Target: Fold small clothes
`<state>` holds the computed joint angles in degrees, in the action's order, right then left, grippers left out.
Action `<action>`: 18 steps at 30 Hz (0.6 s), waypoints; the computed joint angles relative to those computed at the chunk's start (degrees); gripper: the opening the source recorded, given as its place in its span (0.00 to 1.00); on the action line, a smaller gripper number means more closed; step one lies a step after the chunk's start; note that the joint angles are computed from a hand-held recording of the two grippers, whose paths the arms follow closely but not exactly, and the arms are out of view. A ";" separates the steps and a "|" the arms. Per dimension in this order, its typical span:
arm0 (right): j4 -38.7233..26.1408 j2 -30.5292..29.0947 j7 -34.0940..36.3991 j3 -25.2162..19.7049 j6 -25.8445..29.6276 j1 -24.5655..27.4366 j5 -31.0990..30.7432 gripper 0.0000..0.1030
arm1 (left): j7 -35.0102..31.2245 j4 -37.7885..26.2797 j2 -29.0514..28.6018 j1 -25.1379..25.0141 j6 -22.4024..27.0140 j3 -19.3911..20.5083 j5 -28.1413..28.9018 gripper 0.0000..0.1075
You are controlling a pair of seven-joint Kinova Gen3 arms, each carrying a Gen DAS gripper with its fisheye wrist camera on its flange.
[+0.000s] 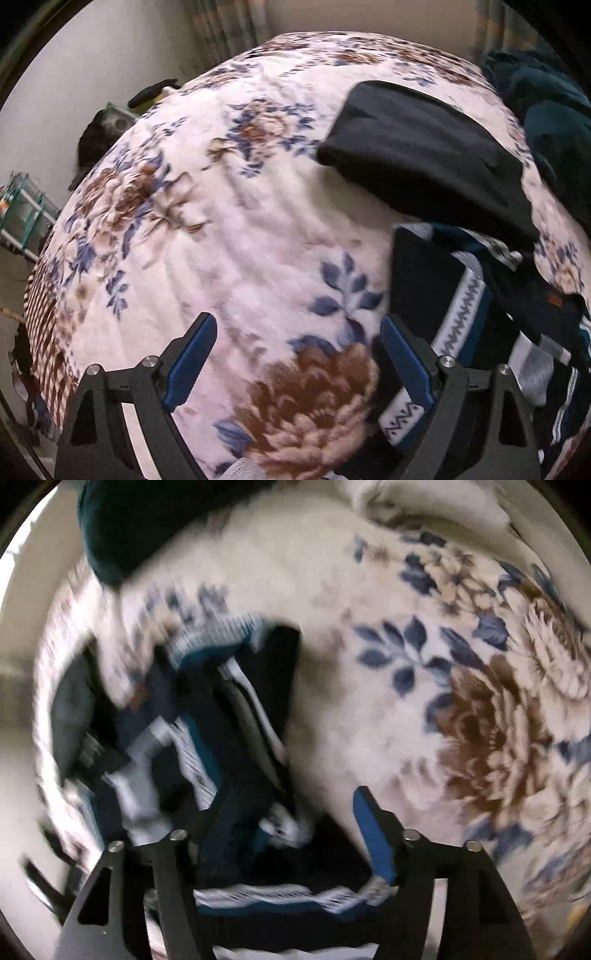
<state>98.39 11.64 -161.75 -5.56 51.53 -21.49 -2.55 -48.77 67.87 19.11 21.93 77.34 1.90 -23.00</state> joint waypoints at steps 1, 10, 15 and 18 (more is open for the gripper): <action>-1.20 1.29 0.27 -0.74 0.68 0.76 0.55 0.74 | 0.22 -0.05 0.20 -0.24 0.40 -0.21 0.08 0.84; -14.47 11.24 0.37 2.03 15.64 -9.06 10.84 0.11 | 2.55 2.50 -0.64 -2.64 -0.65 0.02 3.62 0.84; -12.56 12.15 3.99 -1.34 16.72 -2.94 5.28 0.13 | 1.72 1.24 0.71 -3.44 -2.00 0.79 6.67 0.84; -19.26 14.16 8.35 0.53 22.74 -3.72 3.89 0.30 | -0.33 -0.63 2.76 -3.15 -3.06 1.09 7.56 0.84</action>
